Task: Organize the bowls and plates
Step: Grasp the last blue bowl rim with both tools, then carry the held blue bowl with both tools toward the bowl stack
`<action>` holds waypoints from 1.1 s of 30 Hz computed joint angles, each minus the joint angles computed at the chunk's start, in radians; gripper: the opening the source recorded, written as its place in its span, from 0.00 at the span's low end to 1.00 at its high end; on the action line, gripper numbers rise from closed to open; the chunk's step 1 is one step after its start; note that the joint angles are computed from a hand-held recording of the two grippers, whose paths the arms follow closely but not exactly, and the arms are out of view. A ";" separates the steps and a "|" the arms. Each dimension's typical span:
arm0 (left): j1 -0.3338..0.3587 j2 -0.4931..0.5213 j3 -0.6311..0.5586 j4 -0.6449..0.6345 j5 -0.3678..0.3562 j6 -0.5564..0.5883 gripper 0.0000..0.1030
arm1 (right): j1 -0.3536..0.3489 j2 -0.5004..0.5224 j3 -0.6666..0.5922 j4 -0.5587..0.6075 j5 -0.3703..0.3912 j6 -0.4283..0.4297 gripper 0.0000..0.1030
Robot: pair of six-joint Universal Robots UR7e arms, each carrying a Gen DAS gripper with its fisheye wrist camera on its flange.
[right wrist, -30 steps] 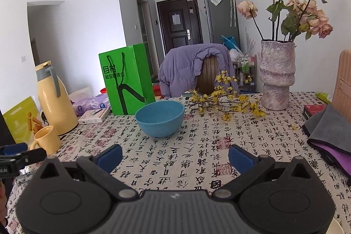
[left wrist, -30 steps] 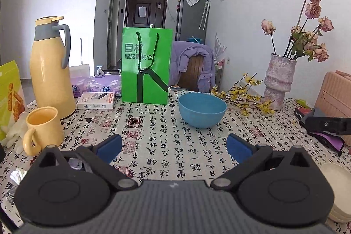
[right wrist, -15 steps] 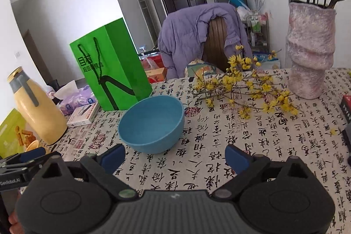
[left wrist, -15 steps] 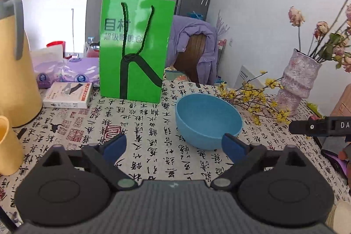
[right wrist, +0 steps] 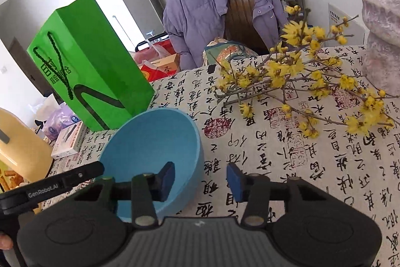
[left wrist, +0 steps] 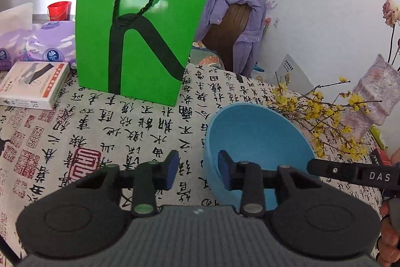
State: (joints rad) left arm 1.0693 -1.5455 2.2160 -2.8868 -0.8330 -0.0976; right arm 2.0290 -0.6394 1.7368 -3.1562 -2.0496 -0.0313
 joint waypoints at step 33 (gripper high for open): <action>-0.601 -0.440 0.096 0.706 0.246 -0.511 0.09 | 0.245 -0.254 0.205 -0.058 -0.180 -0.048 0.08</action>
State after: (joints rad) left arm 0.4678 -1.9851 2.3121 -2.1810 -0.5874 -0.6091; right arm 2.2736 -0.8935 1.9422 -3.2140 -2.2297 -0.0797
